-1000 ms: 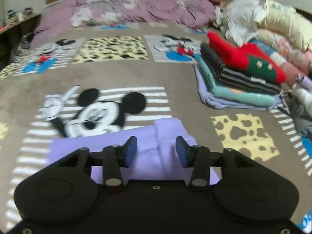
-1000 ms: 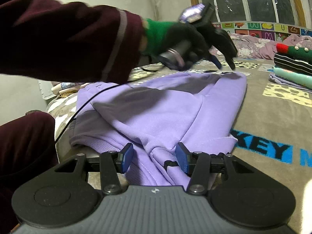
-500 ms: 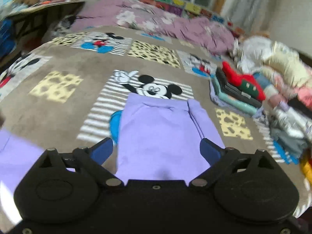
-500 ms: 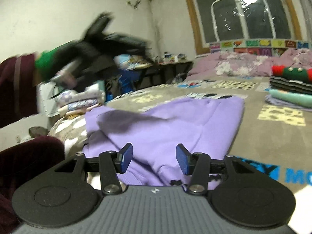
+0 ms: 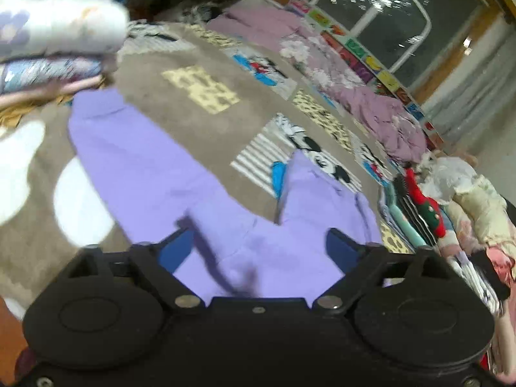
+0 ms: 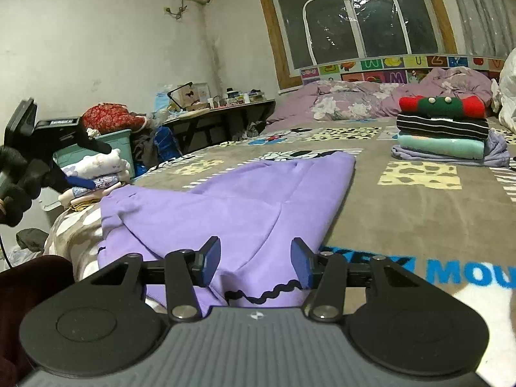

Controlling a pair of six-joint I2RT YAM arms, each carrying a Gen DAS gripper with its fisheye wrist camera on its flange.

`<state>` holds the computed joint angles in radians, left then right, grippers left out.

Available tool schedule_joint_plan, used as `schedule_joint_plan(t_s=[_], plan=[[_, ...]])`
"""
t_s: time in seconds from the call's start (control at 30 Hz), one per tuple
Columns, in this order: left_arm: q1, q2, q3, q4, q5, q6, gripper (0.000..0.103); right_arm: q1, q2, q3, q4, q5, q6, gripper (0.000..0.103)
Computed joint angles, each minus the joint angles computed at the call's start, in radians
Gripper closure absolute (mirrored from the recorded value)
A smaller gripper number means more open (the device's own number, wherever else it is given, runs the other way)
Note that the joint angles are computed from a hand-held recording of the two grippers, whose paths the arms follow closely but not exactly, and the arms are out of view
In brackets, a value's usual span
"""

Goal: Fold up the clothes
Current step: 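Grasp the other lavender sleeve cuff with the left gripper and lift it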

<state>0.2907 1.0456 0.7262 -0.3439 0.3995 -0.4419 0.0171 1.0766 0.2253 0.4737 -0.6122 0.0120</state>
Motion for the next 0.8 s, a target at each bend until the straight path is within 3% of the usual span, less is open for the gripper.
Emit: schedule_joint_plan(t_s=[0.07, 0.23, 0.27, 0.37, 0.43, 0.63, 0.8], plan=[[0.023, 0.029, -0.011, 0.014, 0.026, -0.003, 0.035, 0.006, 0.011, 0.001, 0.004, -0.001, -0.006, 0.053], [-0.004, 0.111, -0.041, 0.110, -0.016, -0.037, 0.047, 0.033, 0.022, 0.003, 0.000, 0.012, -0.030, 0.053], [-0.005, 0.128, -0.048, 0.128, -0.022, -0.041, 0.061, 0.037, 0.023, 0.003, 0.001, 0.013, -0.033, 0.053], [-0.009, 0.182, -0.060, 0.167, -0.009, -0.068, 0.089, 0.041, 0.028, 0.004, 0.004, 0.015, -0.042, 0.053], [-0.027, 0.139, -0.079, 0.195, -0.012, -0.071, 0.095, 0.047, 0.030, 0.004, 0.005, 0.023, -0.056, 0.053], [-0.109, 0.069, 0.015, 0.211, 0.018, -0.103, 0.097, 0.092, 0.034, 0.008, -0.021, 0.051, -0.138, 0.053], [-0.233, 0.146, 0.158, 0.255, -0.005, -0.167, 0.097, 0.113, 0.028, 0.020, -0.057, 0.071, -0.188, 0.052]])
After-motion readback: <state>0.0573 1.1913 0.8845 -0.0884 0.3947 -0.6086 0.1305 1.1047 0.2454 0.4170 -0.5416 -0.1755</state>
